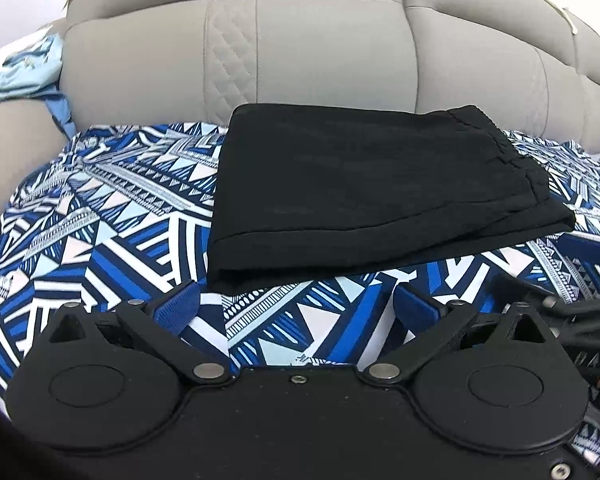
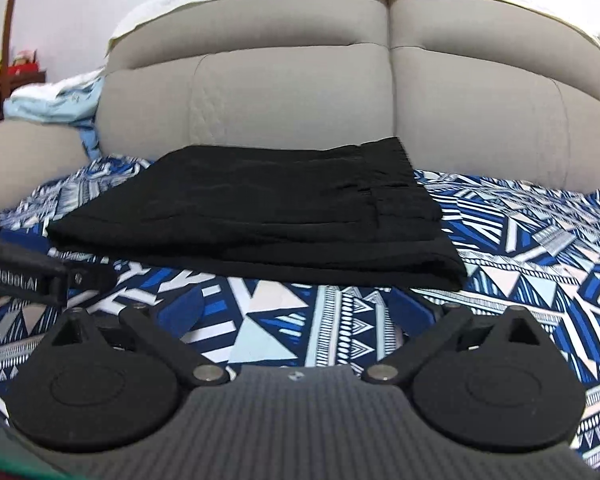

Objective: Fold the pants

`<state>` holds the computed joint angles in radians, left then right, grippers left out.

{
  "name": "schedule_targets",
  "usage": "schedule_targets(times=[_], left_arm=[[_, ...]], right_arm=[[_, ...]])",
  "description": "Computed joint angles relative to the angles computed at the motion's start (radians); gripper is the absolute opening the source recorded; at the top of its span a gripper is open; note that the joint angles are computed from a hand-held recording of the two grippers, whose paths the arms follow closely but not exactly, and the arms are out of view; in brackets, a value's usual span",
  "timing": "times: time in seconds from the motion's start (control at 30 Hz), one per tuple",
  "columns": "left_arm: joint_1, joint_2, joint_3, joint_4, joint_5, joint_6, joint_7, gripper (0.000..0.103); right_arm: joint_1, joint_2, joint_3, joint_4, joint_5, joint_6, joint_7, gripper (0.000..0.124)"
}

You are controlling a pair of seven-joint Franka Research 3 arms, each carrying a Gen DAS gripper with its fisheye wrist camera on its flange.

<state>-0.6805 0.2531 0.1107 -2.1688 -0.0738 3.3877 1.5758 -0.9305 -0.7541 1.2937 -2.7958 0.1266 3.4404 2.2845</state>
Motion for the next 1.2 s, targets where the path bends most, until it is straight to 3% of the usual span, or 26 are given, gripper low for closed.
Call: schedule_targets(times=[0.1,0.2,0.33,0.53,0.73,0.83,1.0,1.07,1.13,1.2], left_arm=[[-0.047,-0.012,0.044,0.006,-0.023,-0.047,-0.014,0.103],[-0.011,-0.019,0.015,0.017,0.028,-0.087,-0.050,0.103],[-0.113,-0.003,0.132,0.043,0.092,-0.120,-0.083,0.103],[-0.080,-0.004,0.109,0.051,0.157,-0.135,-0.150,0.103],[-0.004,-0.013,0.040,0.053,0.220,-0.154,-0.196,0.103],[0.079,-0.017,-0.042,0.052,0.238,-0.156,-0.205,0.103],[0.271,-0.018,-0.231,0.040,0.247,-0.126,-0.227,0.103],[0.316,-0.016,-0.272,0.032,0.262,-0.102,-0.253,0.103],[0.329,-0.015,-0.281,0.032,0.285,-0.100,-0.275,0.103],[0.306,-0.017,-0.254,0.037,0.316,-0.113,-0.291,0.103]], right_arm=[[0.003,0.006,-0.004,0.002,-0.011,0.003,-0.015,0.103],[0.006,0.021,-0.010,-0.003,-0.005,0.018,-0.020,0.103],[0.005,0.017,-0.004,0.000,0.007,0.012,-0.030,0.103],[0.004,0.016,-0.002,0.000,0.012,0.012,-0.030,0.103],[0.002,0.017,0.000,0.000,0.014,0.014,-0.031,0.103],[0.002,0.017,0.000,0.000,0.014,0.014,-0.031,0.103],[0.003,0.016,0.000,0.000,0.016,0.013,-0.031,0.103],[0.003,0.016,0.000,0.000,0.015,0.013,-0.031,0.103],[0.003,0.016,0.000,0.000,0.015,0.014,-0.031,0.103],[0.003,0.016,0.000,0.000,0.015,0.013,-0.031,0.103]])
